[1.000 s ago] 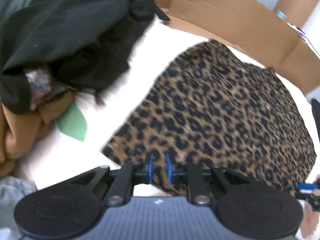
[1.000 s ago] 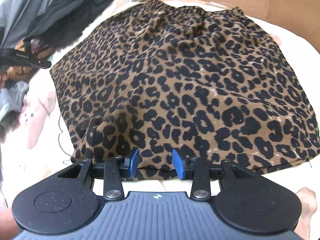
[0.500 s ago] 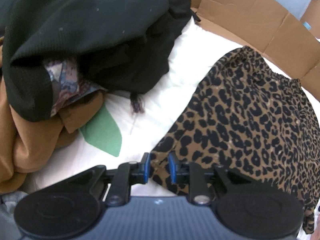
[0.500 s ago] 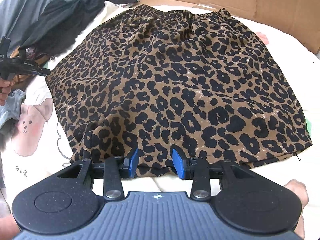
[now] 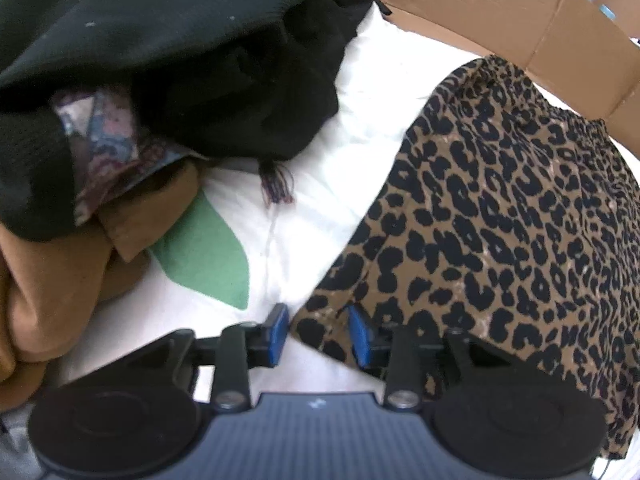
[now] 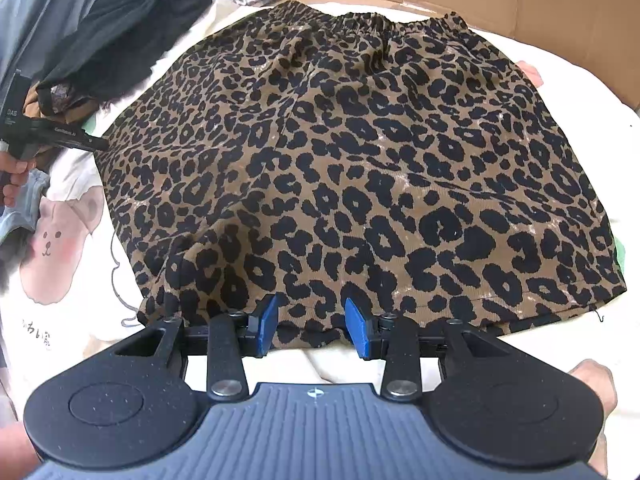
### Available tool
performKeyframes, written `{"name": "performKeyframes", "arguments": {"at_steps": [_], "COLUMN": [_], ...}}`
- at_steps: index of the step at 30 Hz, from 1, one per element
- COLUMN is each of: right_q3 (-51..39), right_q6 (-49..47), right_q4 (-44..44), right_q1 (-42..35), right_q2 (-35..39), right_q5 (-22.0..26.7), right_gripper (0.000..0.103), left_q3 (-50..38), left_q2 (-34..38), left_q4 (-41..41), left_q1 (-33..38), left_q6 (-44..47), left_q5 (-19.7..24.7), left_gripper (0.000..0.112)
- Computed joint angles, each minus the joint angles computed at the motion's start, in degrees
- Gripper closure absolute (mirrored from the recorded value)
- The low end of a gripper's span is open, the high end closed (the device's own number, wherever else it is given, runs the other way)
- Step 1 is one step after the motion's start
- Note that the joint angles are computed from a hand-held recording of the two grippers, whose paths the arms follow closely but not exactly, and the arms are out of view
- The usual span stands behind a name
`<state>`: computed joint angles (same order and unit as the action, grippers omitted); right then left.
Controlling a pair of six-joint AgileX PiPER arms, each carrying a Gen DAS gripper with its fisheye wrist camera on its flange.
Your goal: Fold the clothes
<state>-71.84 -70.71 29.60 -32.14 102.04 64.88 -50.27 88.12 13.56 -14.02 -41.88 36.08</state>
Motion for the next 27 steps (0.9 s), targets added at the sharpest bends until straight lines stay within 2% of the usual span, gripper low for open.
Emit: {"name": "performKeyframes", "arguments": {"at_steps": [1, 3, 4, 5, 6, 10, 17, 20, 22, 24, 26, 27], "right_q3": [-0.05, -0.26, -0.41, -0.51, -0.61, -0.61, 0.38, 0.27, 0.12, -0.1, -0.23, -0.28], "right_q6": [-0.08, -0.28, -0.34, -0.4, -0.47, -0.64, -1.46, -1.48, -1.44, -1.33, -1.45, -1.48], "right_q4": [-0.05, 0.28, 0.52, 0.79, 1.06, 1.23, 0.93, 0.97, 1.0, 0.93, 1.11, 1.17], "right_q1": [-0.01, -0.12, -0.19, -0.27, -0.34, -0.39, -0.28, -0.36, -0.4, -0.37, -0.39, -0.39], "right_q2": [0.09, 0.2, 0.24, 0.3, 0.35, 0.62, 0.4, 0.59, 0.79, 0.98, 1.04, 1.09], "right_q5": [-0.03, 0.03, 0.12, 0.19, 0.25, 0.22, -0.02, -0.07, -0.22, -0.28, -0.25, -0.22], "right_gripper": [0.059, 0.059, 0.059, 0.059, 0.059, 0.059, 0.059, 0.059, 0.059, 0.059, 0.059, 0.059], "left_q3": [-0.25, -0.61, -0.37, 0.05, 0.57, 0.64, -1.15, -1.77, -1.81, -2.11, -1.72, -1.47], "left_q2": [-0.08, -0.5, -1.2, -1.96, -2.85, -3.84, -0.52, 0.81, 0.97, 0.65, -0.67, -1.54], "left_q4": [-0.7, -2.07, -3.33, -5.33, -7.4, -9.01, -8.27, -8.85, -8.63, -7.91, -10.11, -11.26], "left_q1": [0.26, 0.78, 1.3, 2.17, 3.09, 4.22, 4.74, 4.12, 3.83, 3.91, 4.89, 5.28], "left_q6": [1.01, 2.74, 3.87, 5.9, 7.84, 10.95, 12.36, 14.21, 15.04, 14.12, 16.21, 17.48], "left_q5": [0.35, 1.02, 0.96, 0.56, 0.11, -0.04, 0.05, 0.04, 0.25, 1.22, 1.29, 1.29], "left_gripper": [0.072, 0.081, 0.091, 0.097, 0.098, 0.094, 0.087, 0.077, 0.077, 0.095, 0.103, 0.103]}}
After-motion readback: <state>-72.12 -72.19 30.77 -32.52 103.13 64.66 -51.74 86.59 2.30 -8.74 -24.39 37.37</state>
